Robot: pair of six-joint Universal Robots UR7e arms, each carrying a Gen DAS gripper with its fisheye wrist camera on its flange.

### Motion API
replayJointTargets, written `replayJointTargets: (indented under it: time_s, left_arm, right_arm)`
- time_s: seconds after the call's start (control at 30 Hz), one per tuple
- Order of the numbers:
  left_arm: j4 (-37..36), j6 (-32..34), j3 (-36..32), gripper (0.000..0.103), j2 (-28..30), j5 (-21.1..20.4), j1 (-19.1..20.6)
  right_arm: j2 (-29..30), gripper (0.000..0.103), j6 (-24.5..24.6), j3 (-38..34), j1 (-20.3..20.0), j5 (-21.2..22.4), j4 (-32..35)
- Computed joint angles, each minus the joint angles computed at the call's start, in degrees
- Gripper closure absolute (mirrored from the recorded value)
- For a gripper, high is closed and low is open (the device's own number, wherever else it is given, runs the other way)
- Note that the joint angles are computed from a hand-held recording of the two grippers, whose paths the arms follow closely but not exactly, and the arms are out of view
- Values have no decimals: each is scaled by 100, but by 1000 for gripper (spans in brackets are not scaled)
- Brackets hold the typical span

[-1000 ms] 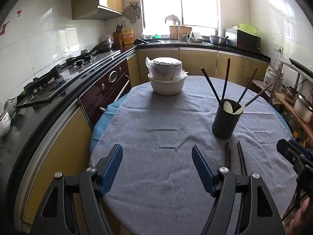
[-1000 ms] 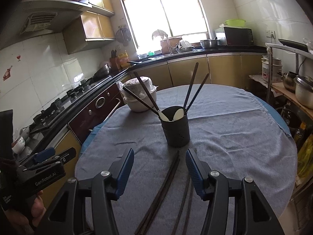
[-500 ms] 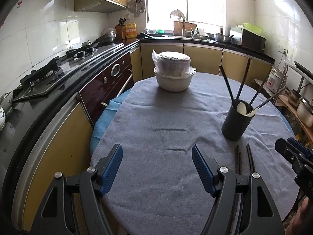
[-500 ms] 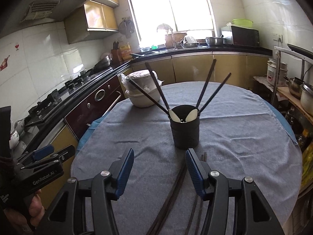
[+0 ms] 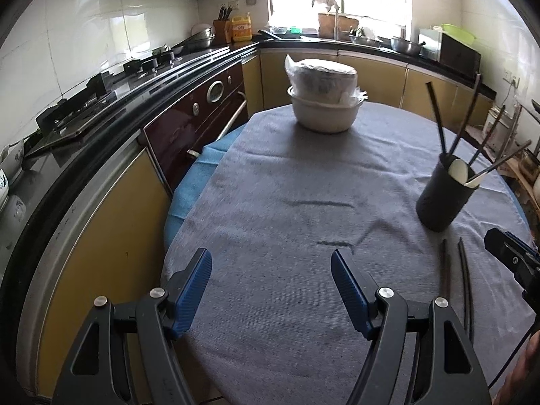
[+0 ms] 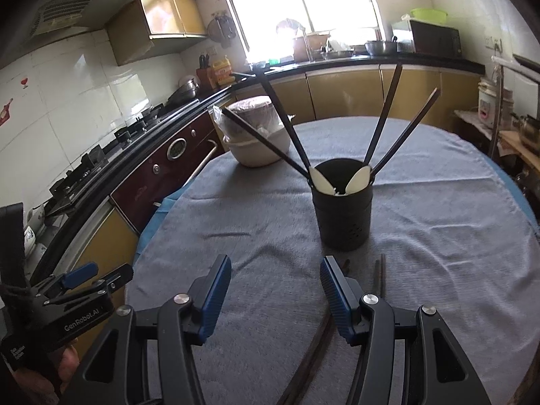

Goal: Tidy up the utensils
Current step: 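Move both open tools down over the remaining loose chopsticks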

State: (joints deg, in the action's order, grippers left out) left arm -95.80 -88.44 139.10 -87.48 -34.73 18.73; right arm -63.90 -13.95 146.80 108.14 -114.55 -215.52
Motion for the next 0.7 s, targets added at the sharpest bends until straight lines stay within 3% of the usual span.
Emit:
replayJointTargets:
  time_s: [0.23, 0.37, 0.53, 0.7]
  left_arm:
    - [176, -125, -124, 29, 170, -26, 105]
    - [-177, 165, -136, 29, 393, -163, 89]
    - [-1894, 1355, 29, 29, 933, -655, 94]
    - [-2935, 2148, -137, 29, 1756, -956, 251]
  right_arm:
    - [-24, 45, 9, -15, -265, 291, 128]
    - [-186, 45, -82, 64, -406, 343, 171]
    - [-524, 45, -461, 320, -711, 54, 201]
    - [-986, 45, -512, 630, -1390, 296, 473]
